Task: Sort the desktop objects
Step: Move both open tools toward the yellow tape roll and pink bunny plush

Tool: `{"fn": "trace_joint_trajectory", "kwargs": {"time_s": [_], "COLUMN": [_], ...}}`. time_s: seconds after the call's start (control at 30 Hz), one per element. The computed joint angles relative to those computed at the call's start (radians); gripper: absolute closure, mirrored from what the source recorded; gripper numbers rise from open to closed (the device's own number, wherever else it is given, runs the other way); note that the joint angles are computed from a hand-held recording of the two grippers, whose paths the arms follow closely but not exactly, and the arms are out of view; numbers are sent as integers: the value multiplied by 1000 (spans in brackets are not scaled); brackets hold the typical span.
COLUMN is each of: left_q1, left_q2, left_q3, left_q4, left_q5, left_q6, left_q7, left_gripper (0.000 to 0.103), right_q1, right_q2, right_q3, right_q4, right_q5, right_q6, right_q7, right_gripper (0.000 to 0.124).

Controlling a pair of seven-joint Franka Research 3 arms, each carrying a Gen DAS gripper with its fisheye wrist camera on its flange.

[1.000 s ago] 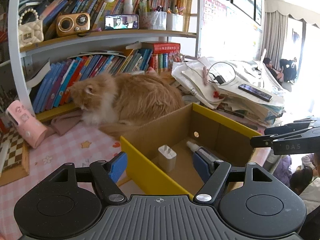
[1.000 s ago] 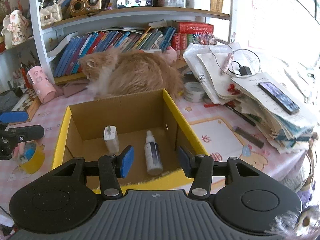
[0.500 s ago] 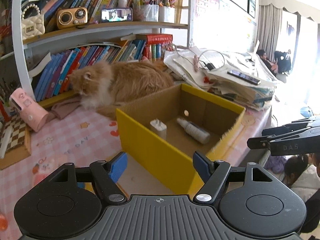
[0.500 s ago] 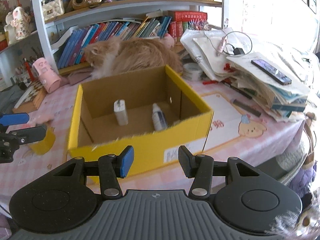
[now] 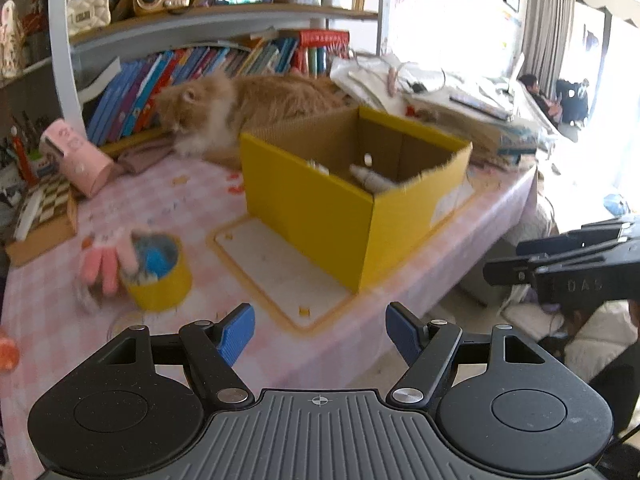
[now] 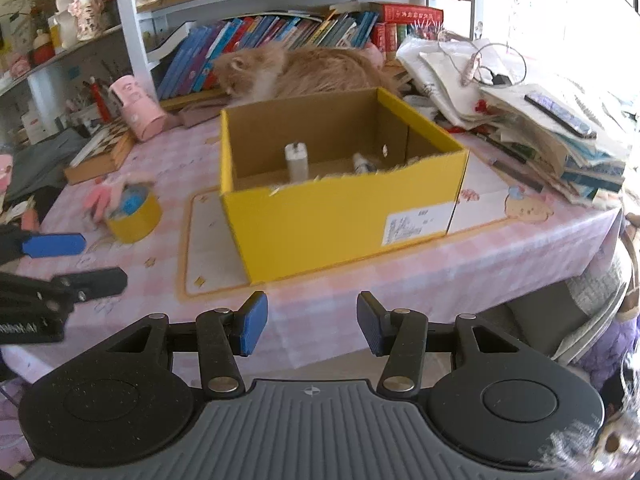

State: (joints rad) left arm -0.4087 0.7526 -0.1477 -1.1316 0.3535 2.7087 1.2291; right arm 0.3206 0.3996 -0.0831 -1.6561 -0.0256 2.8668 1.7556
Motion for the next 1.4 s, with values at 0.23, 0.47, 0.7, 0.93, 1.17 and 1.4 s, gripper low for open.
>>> {"fn": "trace_joint_trajectory", "kwargs": {"time_s": [0.23,0.47,0.7,0.93,1.17,1.4], "left_q1": [13,6,7,3,19,50], "left_q2": [-65,-109,-180,-244,-286,-282], "left_q3": [-13,1,9,45,47,15], "left_q4": [-125,-196,-303,-390,-451,-451], "left_q5": [-1,23,67,135,192,189], "left_q6": [-2,46,52,39,27,30], "left_q7": [-20,-65,-92,-215,-296,-287], "left_gripper": [29,29,29,29,29,29], "right_q1": [40,62,63,48,57,78], "right_q2": [-60,-93,-96,-75,-68,-70], "right_q3": [-9,-5,29,83,97,83], "right_q4": [-113,-181,-205,-177,-166,-167], "right_q5": [-16,-61,-48,13,59,66], "right_q6": [40,49,58,45,46,54], "right_q7": [66,110,98,-25,-96,-106], "right_gripper": [77,77,77,77,76,74]}}
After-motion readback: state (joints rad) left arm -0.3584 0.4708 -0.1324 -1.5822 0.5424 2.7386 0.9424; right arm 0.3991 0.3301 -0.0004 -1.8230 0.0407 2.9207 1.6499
